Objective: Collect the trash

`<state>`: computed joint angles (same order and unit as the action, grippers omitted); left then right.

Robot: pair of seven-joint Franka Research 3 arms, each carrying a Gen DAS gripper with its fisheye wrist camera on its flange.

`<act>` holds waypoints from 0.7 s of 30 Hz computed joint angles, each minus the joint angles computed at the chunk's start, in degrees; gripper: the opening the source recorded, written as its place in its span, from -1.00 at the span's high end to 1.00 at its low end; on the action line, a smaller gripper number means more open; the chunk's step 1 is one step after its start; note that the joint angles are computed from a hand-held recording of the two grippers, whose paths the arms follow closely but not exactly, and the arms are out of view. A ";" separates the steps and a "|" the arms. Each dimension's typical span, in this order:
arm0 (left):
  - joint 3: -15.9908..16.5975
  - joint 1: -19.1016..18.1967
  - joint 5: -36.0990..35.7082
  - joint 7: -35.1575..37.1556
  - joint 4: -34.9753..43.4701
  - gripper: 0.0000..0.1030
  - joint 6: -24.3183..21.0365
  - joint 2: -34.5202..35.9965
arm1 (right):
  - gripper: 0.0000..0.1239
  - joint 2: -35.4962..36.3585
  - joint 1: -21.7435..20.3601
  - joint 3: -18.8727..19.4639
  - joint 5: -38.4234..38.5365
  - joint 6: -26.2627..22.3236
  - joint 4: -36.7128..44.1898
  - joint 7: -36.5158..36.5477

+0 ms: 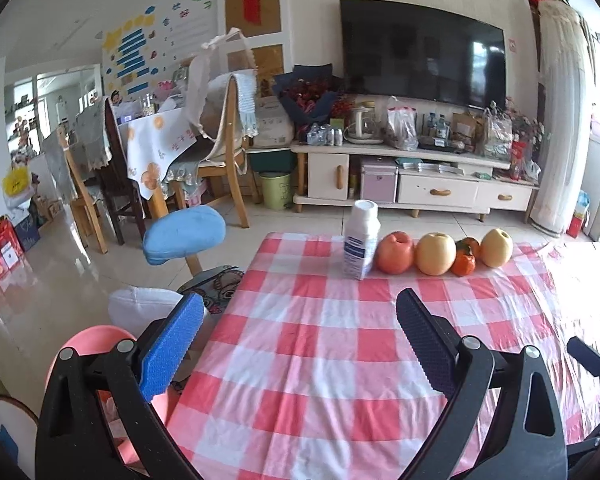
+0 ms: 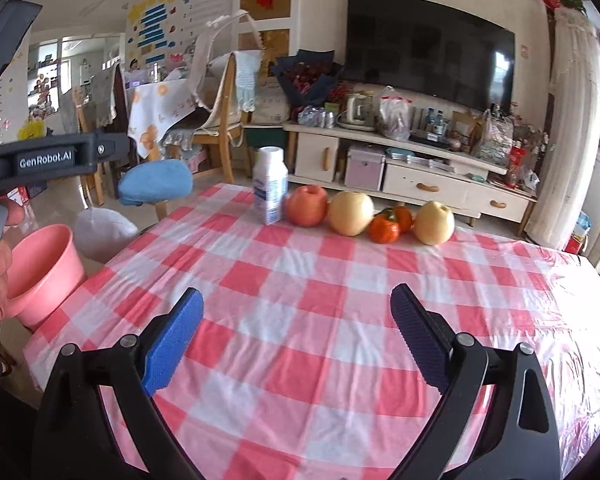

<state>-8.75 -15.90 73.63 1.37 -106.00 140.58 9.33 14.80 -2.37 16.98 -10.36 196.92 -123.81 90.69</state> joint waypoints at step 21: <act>1.77 -10.28 1.01 5.33 14.13 -0.87 -1.45 12.16 | -0.54 0.06 -5.76 -5.77 -7.50 6.08 -1.64 9.32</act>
<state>-6.97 -26.18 74.64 6.70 -91.87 139.12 21.49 14.86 -8.13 11.21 -17.86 203.00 -125.45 100.01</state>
